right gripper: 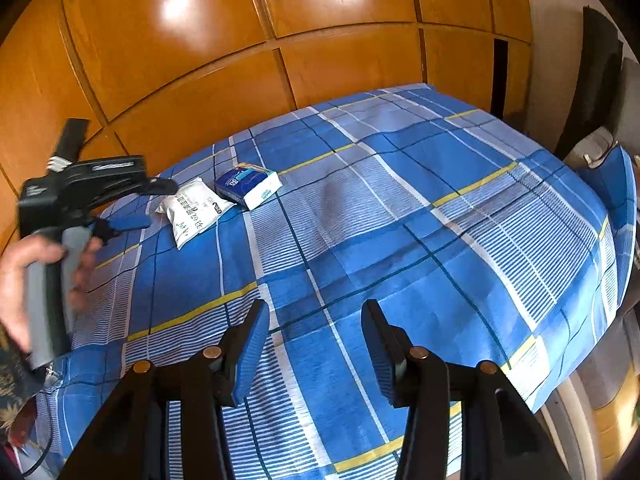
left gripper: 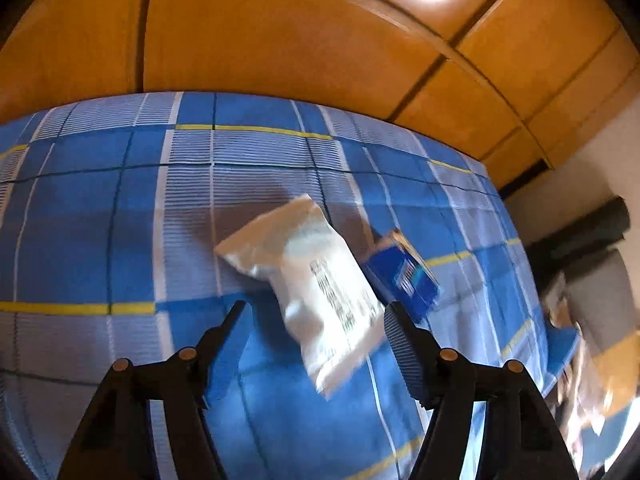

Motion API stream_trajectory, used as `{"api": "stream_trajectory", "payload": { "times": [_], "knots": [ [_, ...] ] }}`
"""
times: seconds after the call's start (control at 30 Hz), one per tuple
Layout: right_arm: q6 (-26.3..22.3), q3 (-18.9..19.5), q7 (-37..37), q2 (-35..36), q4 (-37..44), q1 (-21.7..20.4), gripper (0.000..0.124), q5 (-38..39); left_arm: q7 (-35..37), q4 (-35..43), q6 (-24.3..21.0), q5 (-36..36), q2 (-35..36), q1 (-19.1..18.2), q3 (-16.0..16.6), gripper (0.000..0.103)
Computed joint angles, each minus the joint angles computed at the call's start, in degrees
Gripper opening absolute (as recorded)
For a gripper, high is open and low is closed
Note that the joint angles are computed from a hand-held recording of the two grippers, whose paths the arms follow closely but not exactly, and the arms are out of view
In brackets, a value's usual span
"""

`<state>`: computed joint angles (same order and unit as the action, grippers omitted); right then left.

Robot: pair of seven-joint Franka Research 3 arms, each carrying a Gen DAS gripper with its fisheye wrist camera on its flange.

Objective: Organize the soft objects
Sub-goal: 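Move both tools back toward the white packet and blue tissue pack, then grasp the white packet with left tool while right tool grasps the blue Tempo pack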

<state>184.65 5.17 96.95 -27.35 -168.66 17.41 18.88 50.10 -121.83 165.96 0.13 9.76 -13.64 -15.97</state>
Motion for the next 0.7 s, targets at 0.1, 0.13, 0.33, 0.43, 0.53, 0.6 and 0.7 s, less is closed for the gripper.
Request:
{"api": "stream_trajectory", "payload": {
  "times": [0.1, 0.13, 0.33, 0.43, 0.53, 0.6, 0.7],
  "knots": [
    [-0.43, -1.41, -0.39, 0.87, 0.49, 0.87, 0.048, 0.07, -3.08, 3.49, -1.77, 2.49, 3.51, -1.21, 1.29, 0.07],
    [-0.6, -1.99, -0.57, 1.19, 0.73, 1.27, 0.048, 0.15, -3.36, 4.15, -1.63, 2.71, 4.4, -1.19, 1.14, 0.068],
    [-1.14, -6.64, -4.65, 4.41, 4.22, 4.45, 0.048, -0.15, -1.66, 1.77, 5.17, 2.6, 4.82, 0.66, -0.88, 0.028],
    [-1.08, -11.83, -9.02, 7.6, 7.86, 8.82, 0.048, 0.56, -0.37, -0.34, 6.95, 3.1, 3.0, 1.54, -1.15, 0.024],
    [-1.35, -16.86, -15.51, 13.81, 14.82, 13.8, 0.048, 1.14, 1.71, -2.2, 5.97, 2.99, 0.59, 2.31, -1.34, 0.024],
    [-2.89, -23.53, -22.58, 17.68, 19.9, 21.62, 0.048, 4.65, 2.06, -3.32, 5.29, 3.18, -0.91, 2.06, -0.73, 0.024],
    [-7.93, -25.91, -33.24, 24.74, 29.08, 25.79, 0.048, 12.25, 1.81, -4.65, 3.95, 4.28, -2.87, 1.5, 0.64, 0.024]
  ]
}}
